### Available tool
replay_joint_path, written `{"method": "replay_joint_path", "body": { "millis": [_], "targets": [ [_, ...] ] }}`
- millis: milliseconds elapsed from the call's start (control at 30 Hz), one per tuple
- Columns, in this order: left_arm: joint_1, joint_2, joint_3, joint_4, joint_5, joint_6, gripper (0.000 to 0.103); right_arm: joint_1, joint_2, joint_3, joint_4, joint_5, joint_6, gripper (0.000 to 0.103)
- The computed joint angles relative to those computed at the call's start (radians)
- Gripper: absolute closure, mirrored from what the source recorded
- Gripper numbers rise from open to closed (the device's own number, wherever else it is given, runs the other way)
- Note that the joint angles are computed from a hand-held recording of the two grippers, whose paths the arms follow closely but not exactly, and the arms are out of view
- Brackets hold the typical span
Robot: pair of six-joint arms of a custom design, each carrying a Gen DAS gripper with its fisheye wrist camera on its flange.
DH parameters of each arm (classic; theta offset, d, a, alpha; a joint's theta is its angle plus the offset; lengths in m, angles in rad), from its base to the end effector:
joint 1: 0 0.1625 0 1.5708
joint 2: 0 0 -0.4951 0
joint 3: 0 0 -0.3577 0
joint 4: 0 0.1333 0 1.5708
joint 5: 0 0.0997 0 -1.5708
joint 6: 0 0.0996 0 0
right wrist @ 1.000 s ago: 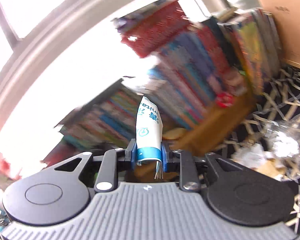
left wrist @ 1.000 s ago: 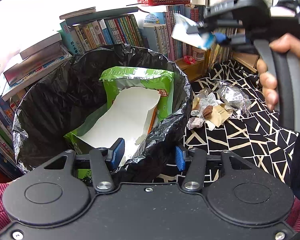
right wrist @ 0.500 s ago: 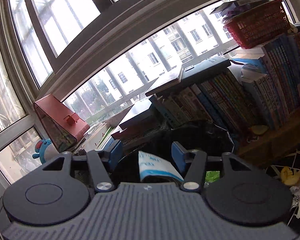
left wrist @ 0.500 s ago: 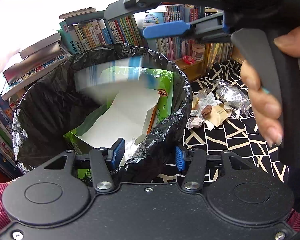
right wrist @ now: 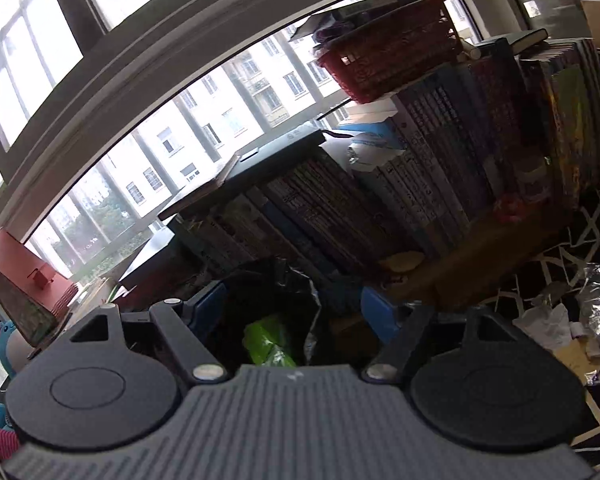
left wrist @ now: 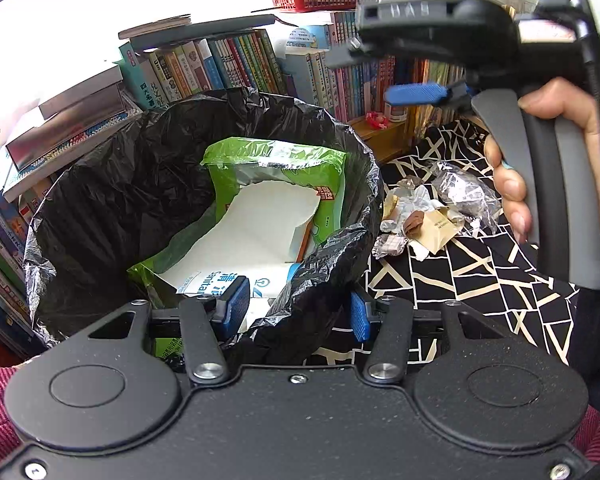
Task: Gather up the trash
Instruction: 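Carry the Sanita pack over the black bin and open the right gripper, then reach and grasp the small pink-white wrapper with the right gripper, then carry the pink-white wrapper over the black bin and open the right gripper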
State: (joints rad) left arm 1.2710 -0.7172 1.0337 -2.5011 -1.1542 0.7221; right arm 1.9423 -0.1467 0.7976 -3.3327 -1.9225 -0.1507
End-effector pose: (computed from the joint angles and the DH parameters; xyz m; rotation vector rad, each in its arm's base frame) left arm -0.0843 -0.8605 0.3596 1.0907 2.2927 -0.6728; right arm 0.4198 -0.8049 0.0660 0.3769 -2.4731 1.5827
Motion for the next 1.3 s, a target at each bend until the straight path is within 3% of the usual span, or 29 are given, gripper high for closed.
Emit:
{"method": "replay_joint_path", "body": {
  "millis": [133,333,433,567,667,767,900,1067,1300],
  "targets": [
    [0.0,0.001,-0.001,0.001,0.0,-0.001,0.054,-0.023,0.014,-0.027,0.011,-0.15,0.058,0.019],
    [0.0,0.001,-0.002,0.002,0.0,0.0,0.054,-0.063,0.047,-0.075,0.096,-0.3,0.138,0.019],
    [0.0,0.0,-0.003,0.005,-0.001,-0.002,0.054,-0.081,0.062,-0.09,0.163,-0.321,0.155,0.02],
    [0.0,0.001,-0.005,0.007,-0.002,-0.002,0.054,-0.101,0.092,-0.139,0.289,-0.32,0.185,0.051],
    [0.0,0.002,-0.01,0.015,0.0,-0.007,0.054,-0.116,0.115,-0.177,0.337,-0.311,0.232,0.054],
    [-0.001,0.007,-0.019,0.018,0.003,-0.005,0.054,-0.119,0.15,-0.238,0.37,-0.34,0.229,0.058],
    [-0.002,0.01,-0.023,0.019,0.007,-0.006,0.054,-0.125,0.178,-0.29,0.414,-0.363,0.22,0.072],
    [-0.001,0.014,-0.026,0.017,0.008,-0.004,0.054,-0.123,0.218,-0.366,0.457,-0.409,0.178,0.075],
    [-0.001,0.014,-0.027,0.019,0.008,-0.006,0.054,-0.118,0.203,-0.343,0.502,-0.439,0.195,0.075]
  ]
}}
